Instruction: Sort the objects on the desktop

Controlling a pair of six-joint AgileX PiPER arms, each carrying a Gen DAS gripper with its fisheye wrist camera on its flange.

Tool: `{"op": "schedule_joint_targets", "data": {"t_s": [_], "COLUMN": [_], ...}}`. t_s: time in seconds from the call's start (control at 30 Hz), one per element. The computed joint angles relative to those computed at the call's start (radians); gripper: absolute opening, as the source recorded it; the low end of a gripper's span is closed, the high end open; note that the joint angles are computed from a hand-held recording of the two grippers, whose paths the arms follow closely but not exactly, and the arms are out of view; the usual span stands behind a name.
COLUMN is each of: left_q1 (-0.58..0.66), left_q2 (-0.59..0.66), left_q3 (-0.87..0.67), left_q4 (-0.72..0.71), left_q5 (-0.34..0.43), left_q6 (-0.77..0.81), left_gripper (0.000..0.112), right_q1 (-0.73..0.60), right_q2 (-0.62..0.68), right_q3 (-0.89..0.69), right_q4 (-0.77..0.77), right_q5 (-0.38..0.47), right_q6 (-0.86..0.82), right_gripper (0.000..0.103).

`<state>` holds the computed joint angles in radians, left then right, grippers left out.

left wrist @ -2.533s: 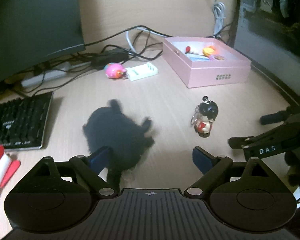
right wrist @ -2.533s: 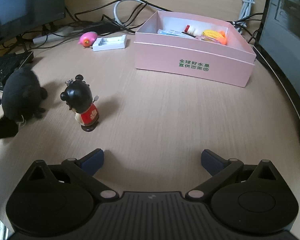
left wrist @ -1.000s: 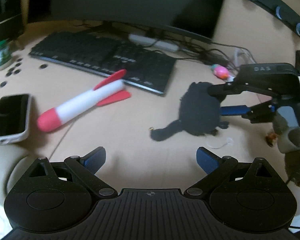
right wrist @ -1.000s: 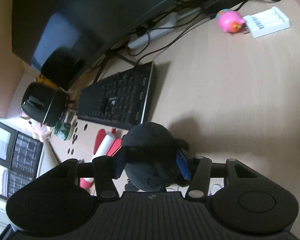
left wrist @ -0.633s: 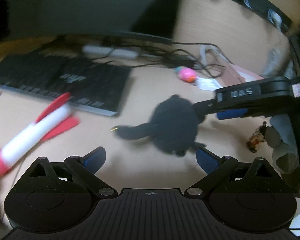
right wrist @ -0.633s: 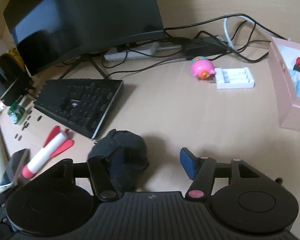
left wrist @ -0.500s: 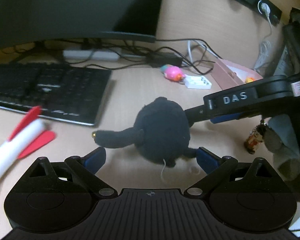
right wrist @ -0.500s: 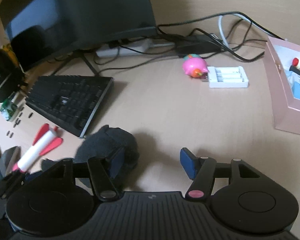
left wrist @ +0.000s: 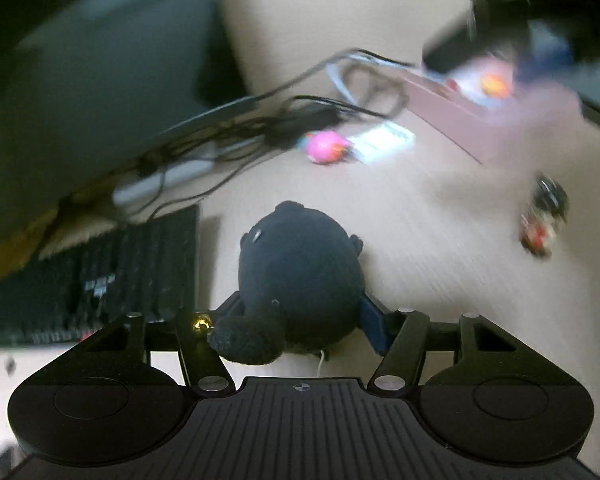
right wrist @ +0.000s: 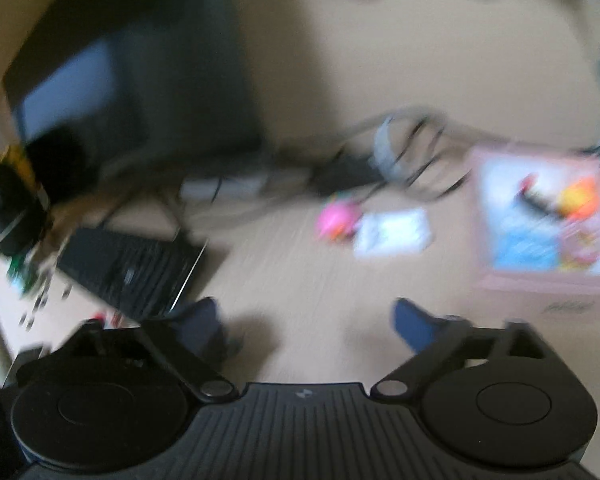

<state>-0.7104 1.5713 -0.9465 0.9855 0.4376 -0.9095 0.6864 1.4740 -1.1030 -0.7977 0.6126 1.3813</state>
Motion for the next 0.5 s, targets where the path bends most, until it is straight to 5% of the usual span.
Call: {"op": "schedule_joint_targets", "data": {"t_s": [0.1, 0.3, 0.5], "left_q1": [-0.006, -0.026, -0.046], "left_q2": [0.011, -0.015, -0.028], "left_q3": [-0.025, -0.006, 0.019], "left_q4": [-0.162, -0.261, -0.198], "left_q5": [-0.015, -0.045, 0.046], "left_q6": [0.173, 0.193, 0.062], "left_gripper": [0.070, 0.090, 0.095], "right_q1": [0.030, 0.074, 0.117], "right_q2": [-0.077, -0.149, -0.174], "right_q3": [0.065, 0.235, 0.398], "right_q4": [-0.123, -0.182, -0.119], "right_q5": [0.120, 0.322, 0.325], "right_q6": [0.088, 0.152, 0.175], "right_gripper": [0.103, 0.103, 0.103]}}
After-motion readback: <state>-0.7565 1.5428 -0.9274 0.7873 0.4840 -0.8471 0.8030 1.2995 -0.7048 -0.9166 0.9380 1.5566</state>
